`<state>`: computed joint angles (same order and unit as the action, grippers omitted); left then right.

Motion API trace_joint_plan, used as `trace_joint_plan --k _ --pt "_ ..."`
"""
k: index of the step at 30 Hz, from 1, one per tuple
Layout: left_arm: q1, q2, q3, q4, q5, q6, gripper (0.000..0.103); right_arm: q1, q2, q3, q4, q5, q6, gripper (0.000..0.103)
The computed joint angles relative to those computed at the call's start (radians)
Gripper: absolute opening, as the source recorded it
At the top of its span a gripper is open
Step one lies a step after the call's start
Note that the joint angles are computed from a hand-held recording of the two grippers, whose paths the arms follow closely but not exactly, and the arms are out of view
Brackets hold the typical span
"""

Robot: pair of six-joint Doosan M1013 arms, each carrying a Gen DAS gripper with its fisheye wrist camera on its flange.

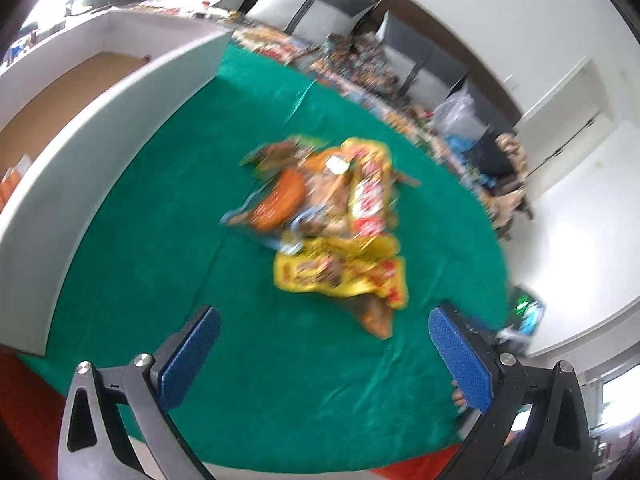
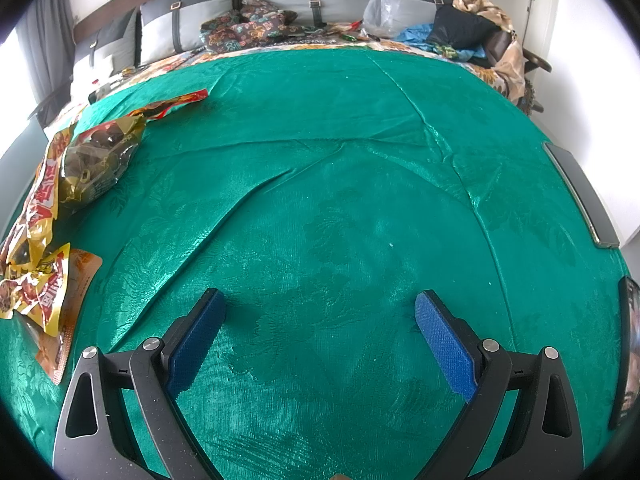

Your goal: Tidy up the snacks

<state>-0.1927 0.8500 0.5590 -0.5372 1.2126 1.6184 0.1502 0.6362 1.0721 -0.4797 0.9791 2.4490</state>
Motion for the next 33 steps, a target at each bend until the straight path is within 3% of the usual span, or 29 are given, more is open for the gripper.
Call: trace_joint_plan --k 5,11,14,19,26,33 --pt "-0.019 0.026 0.0 0.148 0.05 -0.025 0.103 0.0 0.0 0.0 0.0 0.0 0.0 0.097" --pt "-0.025 0.033 0.036 0.232 0.045 -0.034 0.103 0.0 0.0 0.0 0.0 0.0 0.0 0.098" --pt "-0.031 0.014 0.082 0.275 -0.013 -0.01 0.103 0.0 0.0 0.0 0.0 0.0 0.0 0.098" --pt "-0.036 0.0 0.115 0.314 -0.051 0.02 0.103 0.0 0.0 0.0 0.0 0.0 0.0 0.098" --pt "-0.062 -0.011 0.141 0.433 -0.067 0.127 0.103 0.0 0.0 0.0 0.0 0.0 0.001 0.098" --pt "-0.055 -0.035 0.189 0.416 -0.112 0.177 0.103 0.0 0.003 -0.007 0.005 0.012 -0.005 0.096"
